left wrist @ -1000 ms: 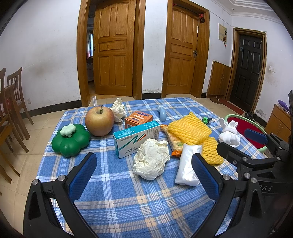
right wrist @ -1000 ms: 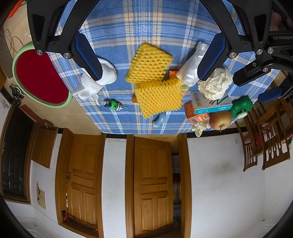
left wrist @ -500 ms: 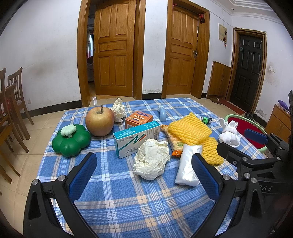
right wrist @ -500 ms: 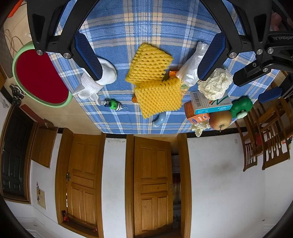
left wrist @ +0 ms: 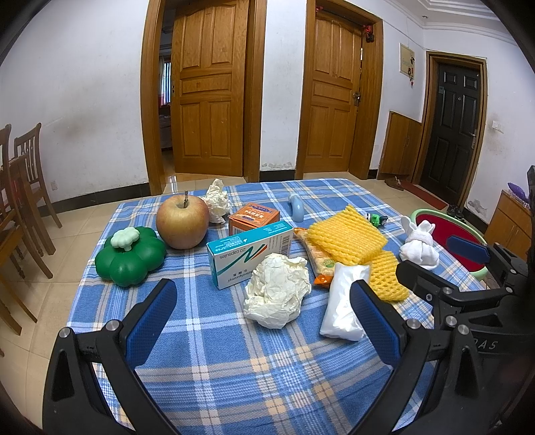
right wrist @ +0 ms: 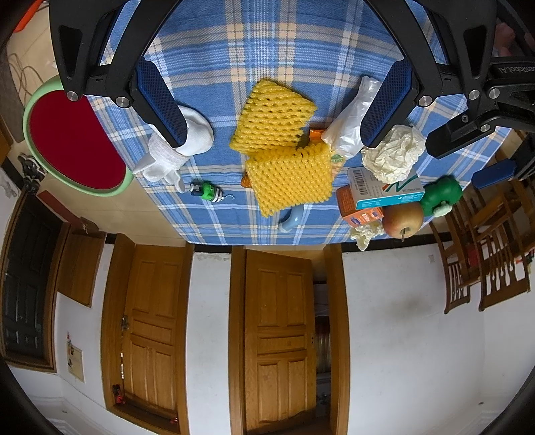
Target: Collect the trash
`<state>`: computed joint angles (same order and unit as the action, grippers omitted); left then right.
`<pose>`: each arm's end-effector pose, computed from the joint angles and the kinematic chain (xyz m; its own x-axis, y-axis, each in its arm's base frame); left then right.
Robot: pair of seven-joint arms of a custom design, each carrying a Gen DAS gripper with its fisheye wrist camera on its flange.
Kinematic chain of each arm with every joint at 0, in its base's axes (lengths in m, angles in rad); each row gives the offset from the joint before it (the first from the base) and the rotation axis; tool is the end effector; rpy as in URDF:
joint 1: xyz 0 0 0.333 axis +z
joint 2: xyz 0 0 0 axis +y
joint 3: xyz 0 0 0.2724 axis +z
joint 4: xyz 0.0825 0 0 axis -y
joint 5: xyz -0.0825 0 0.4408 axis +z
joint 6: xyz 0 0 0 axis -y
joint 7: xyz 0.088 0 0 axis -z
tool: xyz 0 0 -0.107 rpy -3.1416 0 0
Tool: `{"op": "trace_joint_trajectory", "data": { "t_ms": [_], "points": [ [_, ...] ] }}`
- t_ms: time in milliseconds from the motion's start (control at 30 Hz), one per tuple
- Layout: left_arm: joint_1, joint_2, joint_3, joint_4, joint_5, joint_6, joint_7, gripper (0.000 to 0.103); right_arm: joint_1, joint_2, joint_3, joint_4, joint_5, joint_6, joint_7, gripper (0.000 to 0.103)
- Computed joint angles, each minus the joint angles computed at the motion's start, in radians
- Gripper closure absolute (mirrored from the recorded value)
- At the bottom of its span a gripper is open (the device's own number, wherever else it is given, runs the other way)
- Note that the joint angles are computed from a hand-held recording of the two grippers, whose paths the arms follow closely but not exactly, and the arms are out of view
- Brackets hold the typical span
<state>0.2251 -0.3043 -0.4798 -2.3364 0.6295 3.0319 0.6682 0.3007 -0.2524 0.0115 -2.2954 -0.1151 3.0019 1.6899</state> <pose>0.5341 -0.1946 0.4726 -0.0322 -0.9978 0.0587 -0.5372 -0.0323 -0.8428 0.5492 0.1863 0.5005 0.2915 -0.9565 0.0079 -0.5468 -0.1734 -0.8191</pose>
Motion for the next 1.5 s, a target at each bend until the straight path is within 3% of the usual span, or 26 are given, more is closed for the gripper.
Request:
{"op": "trace_joint_trajectory", "data": {
  "t_ms": [767, 900, 1033, 1200, 1400, 1500],
  "points": [
    [-0.007, 0.0, 0.007, -0.001, -0.002, -0.007, 0.003, 0.002, -0.002, 0.004, 0.002, 0.004, 0.0, -0.007, 0.0, 0.0],
    [-0.008, 0.008, -0.001, 0.017, 0.014, -0.062, -0.013, 0.002, -0.014, 0.013, 0.013, 0.015, -0.011, -0.026, 0.018, 0.0],
    [-0.062, 0.043, 0.04, 0.056, 0.027, -0.152, -0.01, 0.002, -0.045, 0.016, 0.035, 0.022, -0.059, -0.043, 0.084, 0.0],
    [-0.19, 0.122, 0.142, 0.124, -0.091, -0.262, 0.159, 0.002, 0.011, 0.012, -0.018, 0.017, 0.038, -0.04, 0.004, 0.0],
    [-0.277, 0.161, 0.218, 0.155, -0.174, -0.314, 0.247, 0.028, 0.036, 0.015, -0.031, 0.026, 0.11, -0.064, -0.076, 0.0],
    [-0.294, 0.165, 0.235, 0.155, -0.194, -0.308, 0.265, 0.054, 0.055, 0.021, -0.045, 0.038, 0.171, -0.088, -0.128, 0.0]
  ]
}}
